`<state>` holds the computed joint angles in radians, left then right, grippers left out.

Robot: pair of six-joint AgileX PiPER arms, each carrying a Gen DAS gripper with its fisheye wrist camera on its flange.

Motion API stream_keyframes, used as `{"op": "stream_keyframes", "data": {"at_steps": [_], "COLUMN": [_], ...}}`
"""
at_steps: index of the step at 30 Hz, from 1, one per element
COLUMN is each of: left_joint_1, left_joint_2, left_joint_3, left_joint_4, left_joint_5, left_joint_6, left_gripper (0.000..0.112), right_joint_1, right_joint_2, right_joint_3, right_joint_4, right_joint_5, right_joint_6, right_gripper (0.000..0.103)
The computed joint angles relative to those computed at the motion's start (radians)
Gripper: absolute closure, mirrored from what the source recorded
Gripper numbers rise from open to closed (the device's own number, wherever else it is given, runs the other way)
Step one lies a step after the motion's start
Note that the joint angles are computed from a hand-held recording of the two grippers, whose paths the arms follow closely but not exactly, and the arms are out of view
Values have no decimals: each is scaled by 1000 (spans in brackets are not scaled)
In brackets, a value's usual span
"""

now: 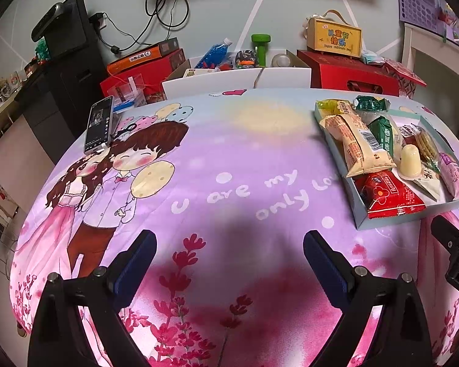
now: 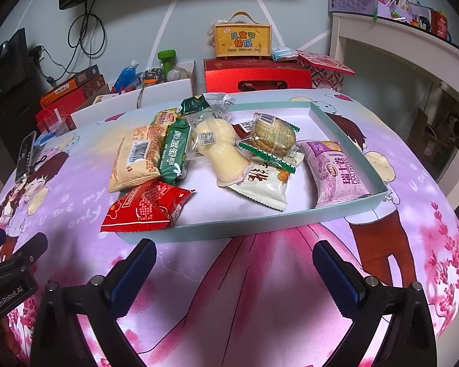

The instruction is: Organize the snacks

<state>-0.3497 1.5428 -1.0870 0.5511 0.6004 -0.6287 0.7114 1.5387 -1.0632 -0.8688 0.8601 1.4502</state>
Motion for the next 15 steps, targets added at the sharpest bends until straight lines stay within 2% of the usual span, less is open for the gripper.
{"op": "stream_keyframes", "data": {"at_steps": [15], "left_joint_1": [10], "left_joint_2": [-9], "left_joint_3": [12], "left_joint_4": [14], "left_joint_5": [-18], "left_joint_6": [-17], "left_gripper": [15], "right_joint_1": [-6], "right_joint_2": [8], "right_joint_3": [-4], "right_joint_4": [9], "right_joint_5": [-8], "right_joint_6": [-17], "right_gripper": [0]}}
